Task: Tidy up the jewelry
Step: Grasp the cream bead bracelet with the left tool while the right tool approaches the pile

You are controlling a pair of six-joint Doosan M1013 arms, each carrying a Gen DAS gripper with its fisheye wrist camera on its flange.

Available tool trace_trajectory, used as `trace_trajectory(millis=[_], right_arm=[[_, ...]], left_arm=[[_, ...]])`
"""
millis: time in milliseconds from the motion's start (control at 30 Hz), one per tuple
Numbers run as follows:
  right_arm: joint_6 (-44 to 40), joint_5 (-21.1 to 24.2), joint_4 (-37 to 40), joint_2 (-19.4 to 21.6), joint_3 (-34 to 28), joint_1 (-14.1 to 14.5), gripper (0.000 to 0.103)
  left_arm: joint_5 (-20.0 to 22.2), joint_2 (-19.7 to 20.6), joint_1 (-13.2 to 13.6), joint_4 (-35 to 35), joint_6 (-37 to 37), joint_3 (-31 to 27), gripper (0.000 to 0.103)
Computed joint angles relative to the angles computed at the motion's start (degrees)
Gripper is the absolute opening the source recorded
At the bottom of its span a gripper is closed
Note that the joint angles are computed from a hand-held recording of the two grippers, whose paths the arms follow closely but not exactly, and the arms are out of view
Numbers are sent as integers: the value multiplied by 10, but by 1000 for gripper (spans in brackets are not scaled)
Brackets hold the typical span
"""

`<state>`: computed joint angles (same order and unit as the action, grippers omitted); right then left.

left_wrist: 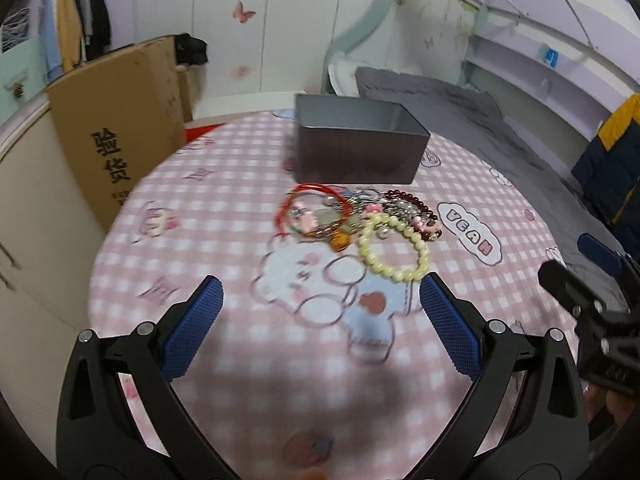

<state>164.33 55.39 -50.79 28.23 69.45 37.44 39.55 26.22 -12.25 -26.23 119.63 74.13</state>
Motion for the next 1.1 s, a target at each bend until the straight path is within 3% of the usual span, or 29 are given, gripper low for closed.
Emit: trace_trajectory(millis=[167, 300, 367, 433, 500, 533, 667, 767, 1100], right_arm=[[-9, -6, 13, 0, 4, -14, 95], [-19, -13, 23, 0, 7, -24, 95], [-24, -18, 28, 2, 6, -27, 95], [-32, -24, 34, 2, 6, -30, 95], [-42, -32, 42, 3, 6, -33, 95], [-45, -35, 45, 3, 6, -34, 95], [-63, -49, 61, 5, 3, -39, 95], [-83, -56, 79, 11, -5, -42, 93], [-219, -98, 192, 48, -73, -52, 66]], left_arm=[[43, 38, -21, 59, -55, -49, 80], [55, 57, -33, 114, -96, -71, 76], [70, 66, -37, 135, -112, -81, 68], [51, 62, -41, 155, -112, -71, 63], [51, 60, -38, 146, -96, -69, 50], [48, 57, -36, 140, -88, -65, 36], [54, 50, -20, 88, -35, -55, 13], [74, 50, -2, 34, -8, -55, 12], [84, 41, 39, -84, 36, -50, 9]])
